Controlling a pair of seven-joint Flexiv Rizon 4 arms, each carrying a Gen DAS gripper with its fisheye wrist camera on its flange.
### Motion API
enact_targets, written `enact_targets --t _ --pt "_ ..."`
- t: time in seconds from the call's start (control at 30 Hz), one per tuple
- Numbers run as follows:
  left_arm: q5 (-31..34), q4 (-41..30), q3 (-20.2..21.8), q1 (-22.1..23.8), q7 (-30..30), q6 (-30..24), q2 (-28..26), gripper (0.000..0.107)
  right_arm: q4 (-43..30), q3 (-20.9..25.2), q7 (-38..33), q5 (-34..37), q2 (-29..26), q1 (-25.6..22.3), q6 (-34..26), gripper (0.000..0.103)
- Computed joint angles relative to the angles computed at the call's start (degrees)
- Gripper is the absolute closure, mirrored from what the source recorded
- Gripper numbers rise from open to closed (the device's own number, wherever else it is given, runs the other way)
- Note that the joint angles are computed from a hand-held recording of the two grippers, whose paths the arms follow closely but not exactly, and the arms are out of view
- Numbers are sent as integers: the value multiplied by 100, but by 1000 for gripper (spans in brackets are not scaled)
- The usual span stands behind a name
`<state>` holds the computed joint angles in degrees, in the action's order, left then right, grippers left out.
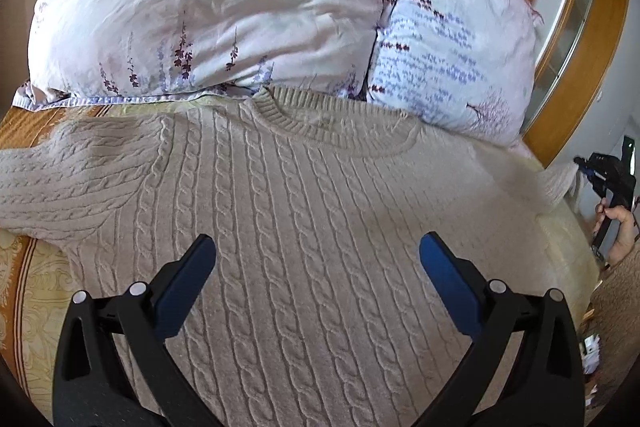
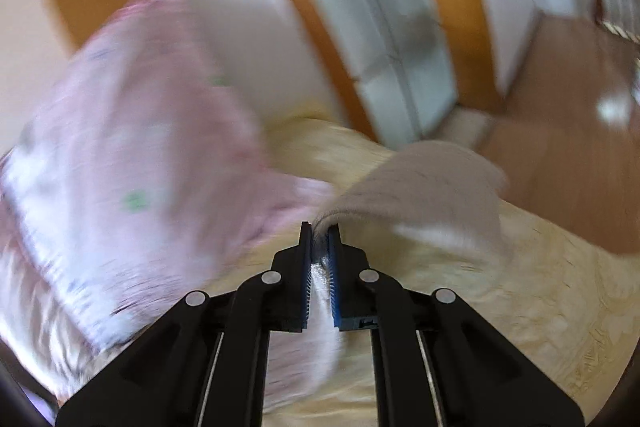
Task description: Fold small clothes
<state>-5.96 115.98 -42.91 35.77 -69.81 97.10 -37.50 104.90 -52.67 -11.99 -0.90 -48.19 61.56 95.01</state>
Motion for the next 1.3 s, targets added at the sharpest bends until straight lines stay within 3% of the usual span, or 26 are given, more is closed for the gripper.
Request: enact_targets --t 0.07,0.13,0.23,0.3,0.33,0.4,0.5,0.6,0.67,0.73,0.87,0.9,0.97,1.03,1.1,1.17,1.23,1.3 --pt "2 6 -72 65 -5 1 -12 6 -306 180 -287 -179 4 -24 338 95" --pt "11 13 -137 123 -15 14 -32 6 -849 796 -1122 135 33 -204 462 95" --pt "20 14 -213 190 -50 15 -73 6 -2211 2196 -3693 1926 -74 -615 -184 95" --pt "23 17 -287 257 -77 -12 -115 6 -2931 3129 -4396 1997 -275 -1035 -795 95" --pt "15 23 -340 305 -90 -52 -136 6 -3105 3596 -4348 1635 -365 -1295 -986 95" --pt "4 37 -432 395 -89 -121 -172 6 -3290 4507 -3380 74 -618 -1899 -1292 95" --pt "-5 100 -568 550 -77 -129 -204 6 -3088 5438 -2107 -1507 -711 -2632 -1127 94" --pt "19 138 -654 673 -110 -92 -248 6 -2987 5526 -2018 -1369 -632 -2709 -934 85" --pt "15 119 -713 736 -135 -142 -301 6 -2959 5622 -1904 -1187 -612 -2803 -682 49" --pt "-12 94 -846 841 -142 -235 -399 6 -2860 5461 -1663 -1011 -565 -2759 -439 43" --pt "-111 84 -1059 1023 -157 -395 -535 6 -3082 5101 -1094 -881 -655 -2684 -747 46" --pt "-150 85 -1134 1090 -165 -433 -577 6 -3183 5035 -949 -899 -693 -2666 -911 51" --pt "-202 104 -1318 1249 -178 -462 -690 6 -3492 4710 -703 -1186 -792 -2497 -1526 87" --pt "-237 103 -1564 1454 -219 -509 -867 7 -3721 4341 -557 -1602 -878 -2265 -1659 93" --pt "-243 85 -1759 1614 -277 -540 -1034 9 -3887 4343 -687 -1930 -958 -2208 -1470 94" --pt "-247 36 -1921 1720 -342 -583 -1210 10 -4472 4951 -1160 -2432 -1244 -2391 -1560 94" --pt "-251 -43 -2109 1809 -370 -712 -1433 16 -5191 5753 -2455 -2119 -1606 -2463 -2088 93" --pt "-329 -165 -2175 1782 -404 -942 -1560 18 -5535 6630 -3194 -1999 -1822 -2683 -2484 85"
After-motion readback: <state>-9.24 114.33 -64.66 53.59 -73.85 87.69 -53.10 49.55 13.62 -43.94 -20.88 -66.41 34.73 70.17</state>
